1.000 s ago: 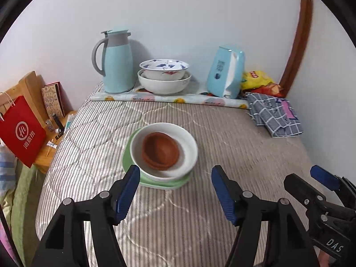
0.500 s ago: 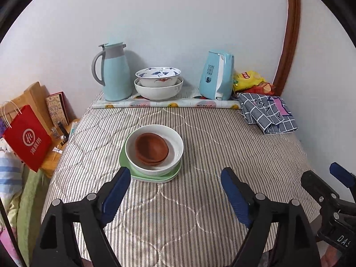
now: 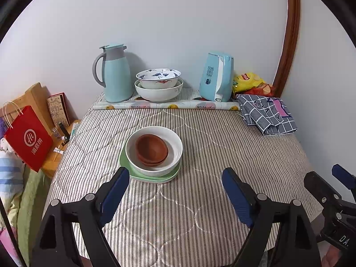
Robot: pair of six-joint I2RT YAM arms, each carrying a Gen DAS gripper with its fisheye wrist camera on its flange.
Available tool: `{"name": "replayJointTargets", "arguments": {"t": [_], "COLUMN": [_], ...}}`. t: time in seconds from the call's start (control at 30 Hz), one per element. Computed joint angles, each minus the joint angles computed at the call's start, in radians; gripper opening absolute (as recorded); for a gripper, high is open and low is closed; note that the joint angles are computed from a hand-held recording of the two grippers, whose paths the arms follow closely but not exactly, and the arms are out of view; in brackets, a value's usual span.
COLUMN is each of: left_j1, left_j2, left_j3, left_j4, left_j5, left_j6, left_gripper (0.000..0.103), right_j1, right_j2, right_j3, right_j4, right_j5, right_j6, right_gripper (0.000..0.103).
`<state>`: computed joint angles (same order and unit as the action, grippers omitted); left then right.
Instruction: Organize plates and bowls
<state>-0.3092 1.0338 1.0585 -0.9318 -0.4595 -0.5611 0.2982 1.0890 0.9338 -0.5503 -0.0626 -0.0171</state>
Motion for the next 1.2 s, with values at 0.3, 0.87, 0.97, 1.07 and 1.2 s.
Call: {"name": "replayJointTargets", "arguments": {"t": [0.3,0.87,0.97,1.07,1.2], "left_j1": [-0.009,-0.012,-0.013,-0.013,-0.01], "left_j2": [0.001,-0.002,0.0,0.002,0.009], "left_j3": [-0.002,-0.006,-0.007,-0.007,-0.003], "left_j4": [-0.001,-0.01,-0.009,-0.009,-0.009], "left_j5": [0.003,0.002,0.004,0.005,0.007], "left_j6": [-0.004,-0.005,-0.004,-0.007,0.0], "left_gripper": [0.085,0.085,0.085,0.085,0.085], "right_j1": [-0.002,0.001,-0.001,-0.002,-0.001], "right_j2": [-0.014,-0.01,-0.004,-0.004,0.002], "right_j3": [-0.003,-0.004,-0.004,-0.007,-0.004], "right_j4": [-0.004,-0.007,-0.006,-0.006,-0.005], "right_j5": [-0.001,-0.003,-0.006,-0.004,-0.004], "right_j6": [-0.001,0.0,0.0,0.0,0.0], "right_gripper": [0.099,0.099,0.099,0.099,0.099]}}
